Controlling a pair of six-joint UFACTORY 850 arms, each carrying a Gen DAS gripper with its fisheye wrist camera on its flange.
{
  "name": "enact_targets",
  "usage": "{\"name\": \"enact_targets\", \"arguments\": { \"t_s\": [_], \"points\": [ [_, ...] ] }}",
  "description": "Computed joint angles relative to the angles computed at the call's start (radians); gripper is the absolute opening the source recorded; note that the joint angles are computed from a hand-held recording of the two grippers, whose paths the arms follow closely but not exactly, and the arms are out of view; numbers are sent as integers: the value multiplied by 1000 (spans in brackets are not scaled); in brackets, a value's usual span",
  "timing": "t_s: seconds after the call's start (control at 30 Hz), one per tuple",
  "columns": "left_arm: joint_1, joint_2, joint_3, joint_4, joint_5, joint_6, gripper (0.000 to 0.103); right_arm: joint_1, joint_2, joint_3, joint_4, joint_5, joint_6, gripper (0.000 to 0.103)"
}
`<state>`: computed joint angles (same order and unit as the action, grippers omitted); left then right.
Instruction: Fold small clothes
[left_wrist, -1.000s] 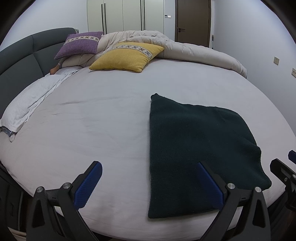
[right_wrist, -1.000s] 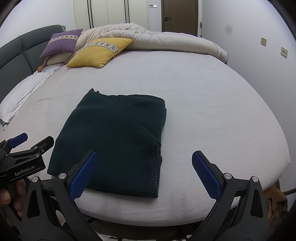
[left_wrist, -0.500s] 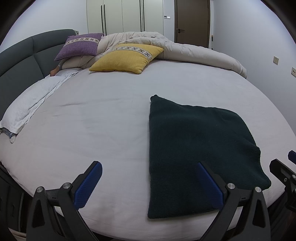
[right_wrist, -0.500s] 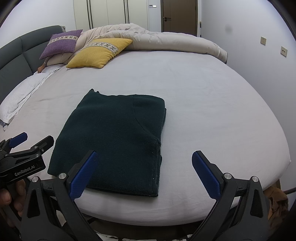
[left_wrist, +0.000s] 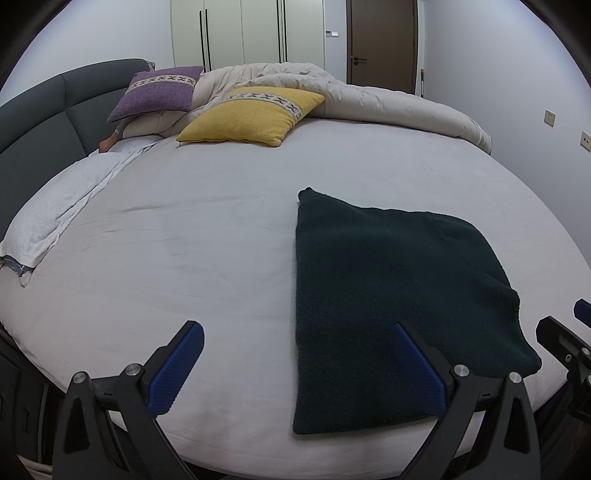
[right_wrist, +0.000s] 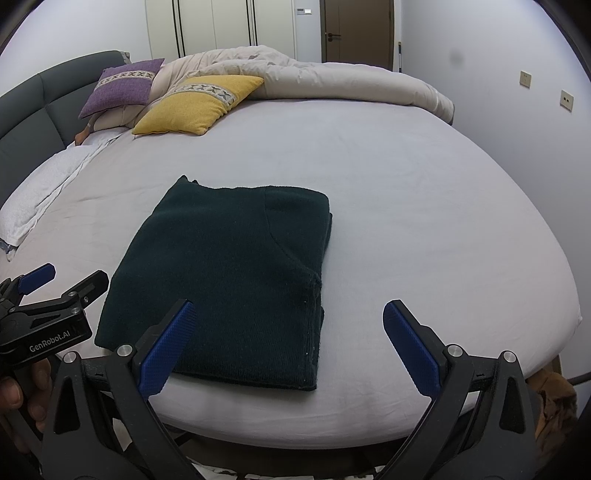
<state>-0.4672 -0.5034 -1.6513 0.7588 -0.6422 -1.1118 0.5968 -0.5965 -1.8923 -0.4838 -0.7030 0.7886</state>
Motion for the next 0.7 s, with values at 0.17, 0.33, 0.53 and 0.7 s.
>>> {"name": "enact_targets", "arguments": {
  "t_s": [0.17,0.33,0.53,0.7],
  "points": [
    [0,0,0,-2,1,5,103,1,0,3,-1,2,5,102],
    [3,0,1,-6,6,11,103,2,0,4,0,2,6,102],
    [7,-1,-1,-22,13,33,103,3,0,5,1,2,8,102],
    [9,-3,-3,-25,14,36,103,6,0,5,1,0,13,102]
  ]
}}
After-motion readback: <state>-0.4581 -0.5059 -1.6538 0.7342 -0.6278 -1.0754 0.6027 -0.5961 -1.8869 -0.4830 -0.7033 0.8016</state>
